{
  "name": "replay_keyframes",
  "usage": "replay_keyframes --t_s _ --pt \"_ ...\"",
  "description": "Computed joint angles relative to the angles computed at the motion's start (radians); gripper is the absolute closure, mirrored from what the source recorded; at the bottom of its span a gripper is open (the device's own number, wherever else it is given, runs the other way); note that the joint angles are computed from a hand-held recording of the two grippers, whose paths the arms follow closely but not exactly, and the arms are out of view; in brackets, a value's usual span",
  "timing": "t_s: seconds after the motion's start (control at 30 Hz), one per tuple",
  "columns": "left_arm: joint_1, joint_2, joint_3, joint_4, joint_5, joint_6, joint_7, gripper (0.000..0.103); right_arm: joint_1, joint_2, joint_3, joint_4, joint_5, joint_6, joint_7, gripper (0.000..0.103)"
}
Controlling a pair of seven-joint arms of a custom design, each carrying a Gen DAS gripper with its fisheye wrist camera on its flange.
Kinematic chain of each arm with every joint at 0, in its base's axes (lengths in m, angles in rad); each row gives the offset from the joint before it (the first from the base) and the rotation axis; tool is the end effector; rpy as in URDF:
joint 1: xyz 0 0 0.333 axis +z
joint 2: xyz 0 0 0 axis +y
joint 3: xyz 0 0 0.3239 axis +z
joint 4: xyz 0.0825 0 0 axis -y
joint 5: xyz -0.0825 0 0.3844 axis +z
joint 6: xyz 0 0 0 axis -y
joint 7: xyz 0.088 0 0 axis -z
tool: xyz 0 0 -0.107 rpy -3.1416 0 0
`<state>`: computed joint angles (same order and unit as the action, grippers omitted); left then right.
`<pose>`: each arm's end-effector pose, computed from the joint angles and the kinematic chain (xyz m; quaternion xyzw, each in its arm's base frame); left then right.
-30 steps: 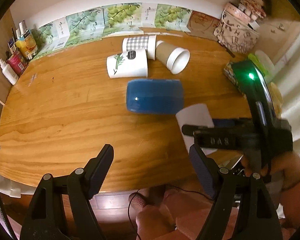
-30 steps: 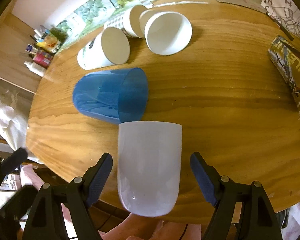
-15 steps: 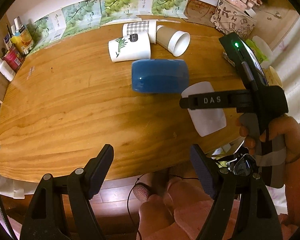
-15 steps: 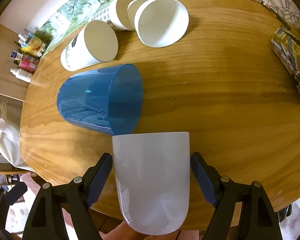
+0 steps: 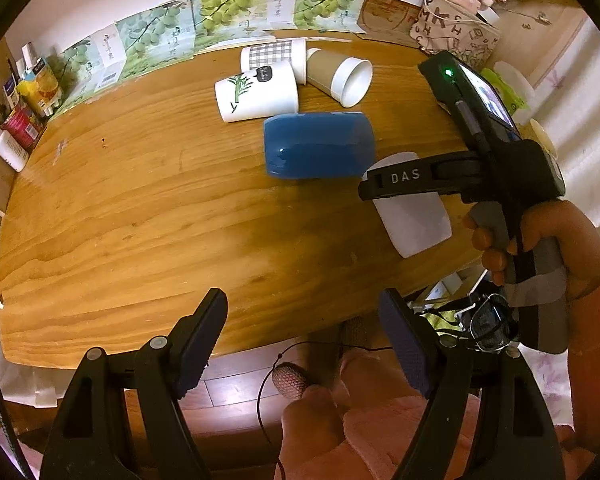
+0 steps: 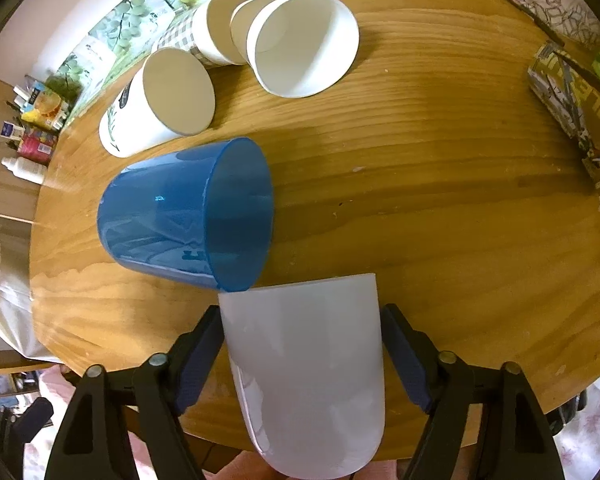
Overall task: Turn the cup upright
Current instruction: 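Close the right tool around the sideways white cup, then lift and rotate the white cup with the right tool, opening facing up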
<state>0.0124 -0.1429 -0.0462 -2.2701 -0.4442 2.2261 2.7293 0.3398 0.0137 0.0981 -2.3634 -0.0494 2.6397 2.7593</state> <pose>0.5045 -0.0309 0.4370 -0.3067 0.9338 -0.1842 0.0081 0.4752 0.2239 0.3549 -0.4133 0.9010 -0.0103 0.1313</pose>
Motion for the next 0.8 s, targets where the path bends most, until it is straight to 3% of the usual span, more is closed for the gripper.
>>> replay_keyframes --t_s 0.07,0.43,0.8 --pt "0.000 -0.003 0.003 0.000 -0.004 -0.006 0.016 0.022 0.003 0.010 0.001 0.017 -0.017 -0.018 0.012 0.033" --pt "0.011 -0.001 0.011 0.003 -0.008 -0.022 0.071 0.022 0.017 0.015 0.002 0.035 -0.065 -0.039 0.094 0.034" --pt "0.023 -0.003 0.016 0.000 -0.010 -0.035 0.102 0.022 0.050 -0.044 0.046 0.016 -0.429 -0.065 0.470 0.035"
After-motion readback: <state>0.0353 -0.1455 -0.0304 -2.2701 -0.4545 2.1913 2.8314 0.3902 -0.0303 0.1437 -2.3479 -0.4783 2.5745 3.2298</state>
